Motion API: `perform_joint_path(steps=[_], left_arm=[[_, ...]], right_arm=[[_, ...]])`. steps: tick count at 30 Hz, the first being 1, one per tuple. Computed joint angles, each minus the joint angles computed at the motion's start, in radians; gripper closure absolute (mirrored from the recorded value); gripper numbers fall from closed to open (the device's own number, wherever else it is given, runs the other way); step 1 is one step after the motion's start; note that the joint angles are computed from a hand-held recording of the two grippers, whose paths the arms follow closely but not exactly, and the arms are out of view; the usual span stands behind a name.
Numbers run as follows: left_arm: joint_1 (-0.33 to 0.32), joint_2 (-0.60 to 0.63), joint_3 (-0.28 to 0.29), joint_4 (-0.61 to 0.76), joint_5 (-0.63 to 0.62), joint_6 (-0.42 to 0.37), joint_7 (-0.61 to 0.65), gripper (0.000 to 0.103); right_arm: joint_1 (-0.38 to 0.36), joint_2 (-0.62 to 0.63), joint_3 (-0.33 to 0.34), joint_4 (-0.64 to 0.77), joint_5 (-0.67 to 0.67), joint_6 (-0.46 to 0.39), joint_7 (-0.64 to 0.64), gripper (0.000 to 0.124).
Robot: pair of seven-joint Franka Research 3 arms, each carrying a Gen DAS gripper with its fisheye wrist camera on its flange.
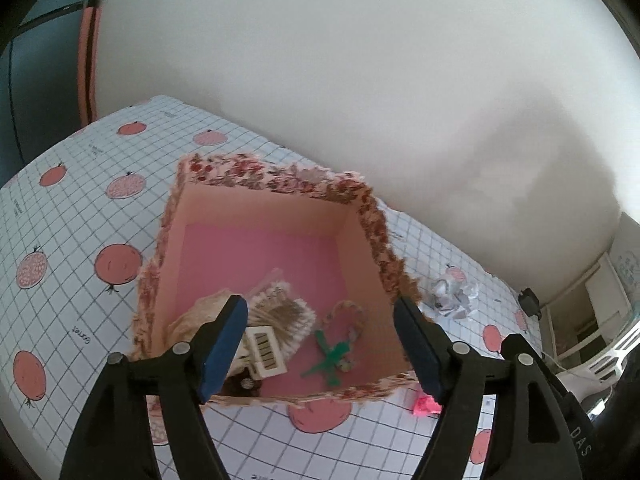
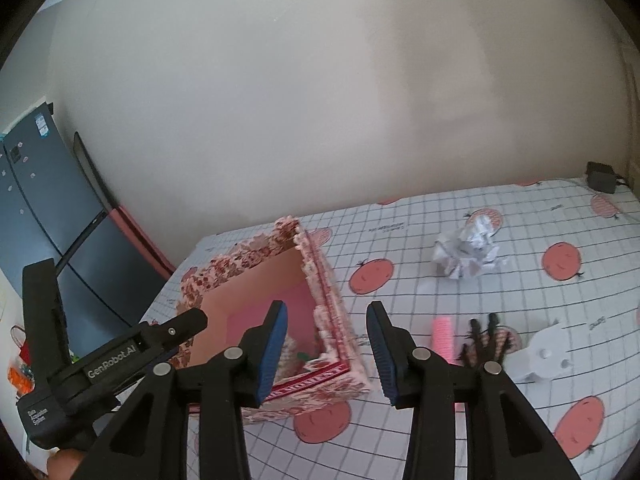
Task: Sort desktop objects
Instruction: 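Move both tools away from the box toward the pink roller and black hand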
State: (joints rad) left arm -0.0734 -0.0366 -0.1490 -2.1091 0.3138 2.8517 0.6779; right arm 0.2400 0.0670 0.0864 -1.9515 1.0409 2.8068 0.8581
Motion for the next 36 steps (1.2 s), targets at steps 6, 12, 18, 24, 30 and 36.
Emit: perform_joint_path(steps=[6,12,18,24,30,36], left_arm=[[-0.017,0.015,-0.014,0.023,0.049,0.021,-0.015,0.026],[-0.040,0.041,-0.024,0.054,0.099,0.039,-0.034,0.026],[-0.069,0.069,-0.029,0.099,0.179,0.017,-0.082,0.026],[-0.100,0.111,-0.033,0.145,0.180,-0.009,-0.089,0.026],[-0.141,0.144,-0.019,0.182,0.281,-0.011,-0.173,0.026],[-0.181,0.181,-0.016,0.234,0.408,-0.055,-0.222,0.026]], right_arm=[[-0.024,-0.024,-0.027,-0.023,-0.030,0.034,0.022,0.076],[-0.054,-0.042,-0.051,-0.042,-0.020,0.058,0.034,0.064],[-0.079,-0.053,-0.072,-0.058,-0.037,0.083,0.075,0.055],[-0.103,-0.054,-0.085,-0.064,-0.067,0.079,0.114,0.049],[-0.125,-0.053,-0.096,-0.064,-0.060,0.079,0.125,0.036],[-0.148,-0.041,-0.108,-0.066,-0.131,0.046,0.203,0.031]])
